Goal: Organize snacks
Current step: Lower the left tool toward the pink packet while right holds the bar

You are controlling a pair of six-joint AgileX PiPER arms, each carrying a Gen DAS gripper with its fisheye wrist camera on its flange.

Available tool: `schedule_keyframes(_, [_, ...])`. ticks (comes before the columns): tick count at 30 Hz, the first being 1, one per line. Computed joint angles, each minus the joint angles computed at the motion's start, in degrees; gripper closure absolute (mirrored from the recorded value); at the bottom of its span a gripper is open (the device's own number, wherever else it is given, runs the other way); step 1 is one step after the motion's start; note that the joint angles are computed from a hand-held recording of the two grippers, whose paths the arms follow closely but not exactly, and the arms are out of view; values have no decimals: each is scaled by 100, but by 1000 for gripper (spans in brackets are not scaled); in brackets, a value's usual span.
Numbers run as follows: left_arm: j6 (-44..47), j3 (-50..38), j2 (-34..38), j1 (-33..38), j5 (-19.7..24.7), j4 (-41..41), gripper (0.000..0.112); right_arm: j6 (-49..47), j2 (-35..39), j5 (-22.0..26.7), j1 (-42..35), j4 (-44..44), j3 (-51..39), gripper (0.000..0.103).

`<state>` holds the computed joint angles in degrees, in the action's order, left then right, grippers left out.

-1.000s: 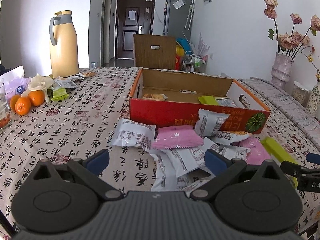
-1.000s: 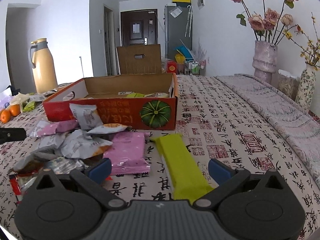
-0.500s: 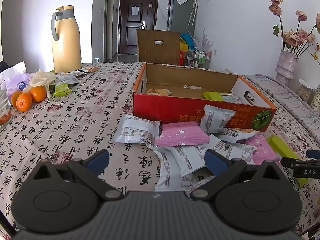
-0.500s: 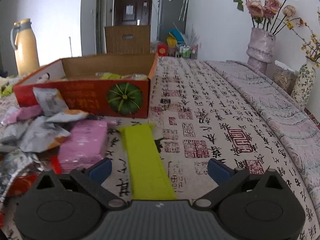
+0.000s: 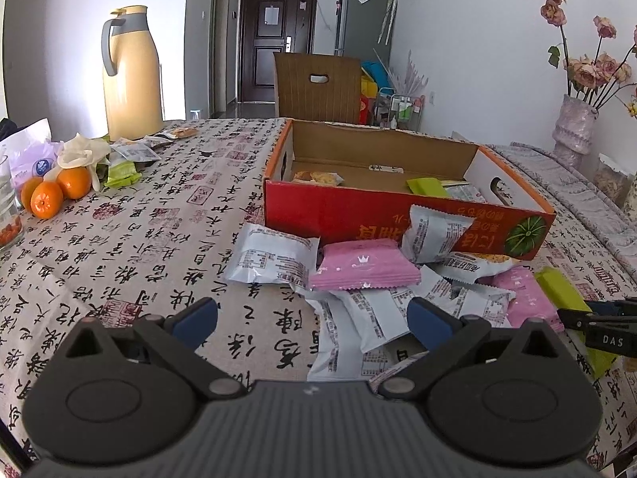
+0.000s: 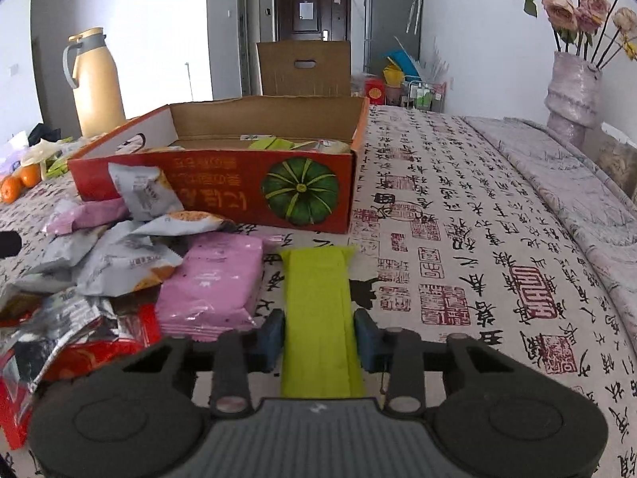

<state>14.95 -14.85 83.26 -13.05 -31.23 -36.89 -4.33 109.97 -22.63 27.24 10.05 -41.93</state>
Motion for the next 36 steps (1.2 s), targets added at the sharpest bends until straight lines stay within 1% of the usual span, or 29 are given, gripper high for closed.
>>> schedule_keyframes(3, [51, -21, -3, -10, 23, -73, 9, -692, -9, -195, 249, 894, 71, 69])
schedule_keyframes(5, [52, -28, -9, 4, 39, -82, 9, -613, -11, -391, 336, 992, 159, 70])
schedule_keyframes(7, [62, -53, -13, 38, 72, -85, 9, -599, -19, -692, 451, 1210, 283, 70])
schedule_keyframes(9, [55, -78, -32, 93, 124, -54, 9, -372, -76, -945, 504, 1160, 428, 70])
schedule_keyframes(13, [148, -204, 1, 166, 269, -111, 9, -10, -194, -1301, 588, 1149, 647, 70])
schedule_keyframes(18, [492, -496, 83, 124, 537, -361, 9, 154, -291, -1496, 652, 1132, 780, 70])
schedule_keyframes(22, [1232, -838, 227, -43, 630, -1029, 9, 217, -310, -1583, 705, 1126, 832, 70])
schedule_keyframes(26, [2046, -1280, 444, -67, 741, -1616, 9, 236, -327, -1658, 743, 1144, 872, 70])
schedule_keyframes(28, [2456, -1549, 596, 18, 905, -1842, 9, 254, -342, -1684, 732, 1138, 886, 70])
schedule_keyframes(30, [3079, -1859, 787, 79, 1063, -2329, 9, 264, -343, -1704, 723, 1143, 888, 70])
schedule_keyframes(32, [3552, -2121, 965, 197, 1286, -2644, 9, 278, -332, -1710, 706, 1135, 884, 70])
schedule_keyframes(36, [4904, -2667, 1380, 408, 1705, -3749, 9, 298, -286, -1702, 679, 1133, 857, 70])
